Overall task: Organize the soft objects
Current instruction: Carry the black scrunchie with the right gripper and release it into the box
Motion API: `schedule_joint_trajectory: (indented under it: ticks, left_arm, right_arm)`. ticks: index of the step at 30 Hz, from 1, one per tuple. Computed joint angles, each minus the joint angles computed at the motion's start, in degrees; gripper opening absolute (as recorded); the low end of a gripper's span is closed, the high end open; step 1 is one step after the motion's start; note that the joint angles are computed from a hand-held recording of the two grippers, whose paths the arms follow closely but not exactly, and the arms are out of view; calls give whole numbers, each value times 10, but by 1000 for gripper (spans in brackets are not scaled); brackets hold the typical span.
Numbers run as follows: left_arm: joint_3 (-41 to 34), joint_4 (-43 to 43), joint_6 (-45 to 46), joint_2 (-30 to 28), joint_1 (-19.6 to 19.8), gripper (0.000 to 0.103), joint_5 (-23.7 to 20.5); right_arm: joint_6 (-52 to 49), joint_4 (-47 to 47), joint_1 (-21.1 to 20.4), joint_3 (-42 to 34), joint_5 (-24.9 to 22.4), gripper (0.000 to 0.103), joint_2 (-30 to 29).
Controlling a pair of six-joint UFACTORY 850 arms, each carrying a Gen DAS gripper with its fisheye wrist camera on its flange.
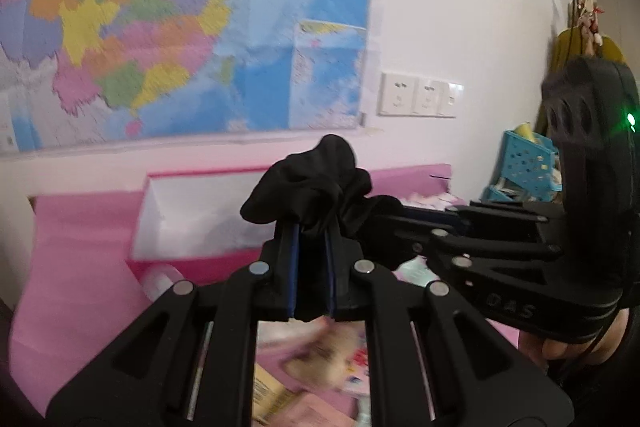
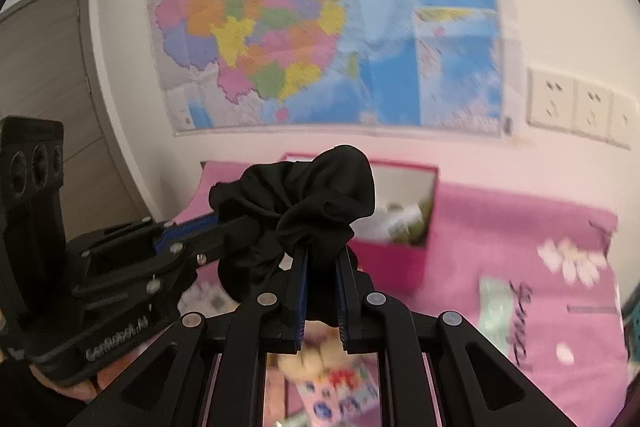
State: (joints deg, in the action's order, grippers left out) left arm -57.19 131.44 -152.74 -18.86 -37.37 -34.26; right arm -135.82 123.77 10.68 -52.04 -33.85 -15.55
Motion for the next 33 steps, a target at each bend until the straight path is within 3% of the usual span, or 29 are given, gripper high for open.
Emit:
schedule_joint_trajectory:
  ticks: [4,13,21,33]
  left_arm:
    - [-17,-6,17,-4,33,13,5]
    - [-95,-41,76,-61,104,14,47]
    - [-148,-94,134,-109,136,14,90]
    - [-169,-163,181,-126,156,14,104]
  right_arm:
    - [11,-11,22,-59,28,11,-34]
    - [149,-133,58,-231,90,11,-145]
    - [368,-335,73,-363,131,11,-239]
    - [646,-609,86,-458,133,12,-303]
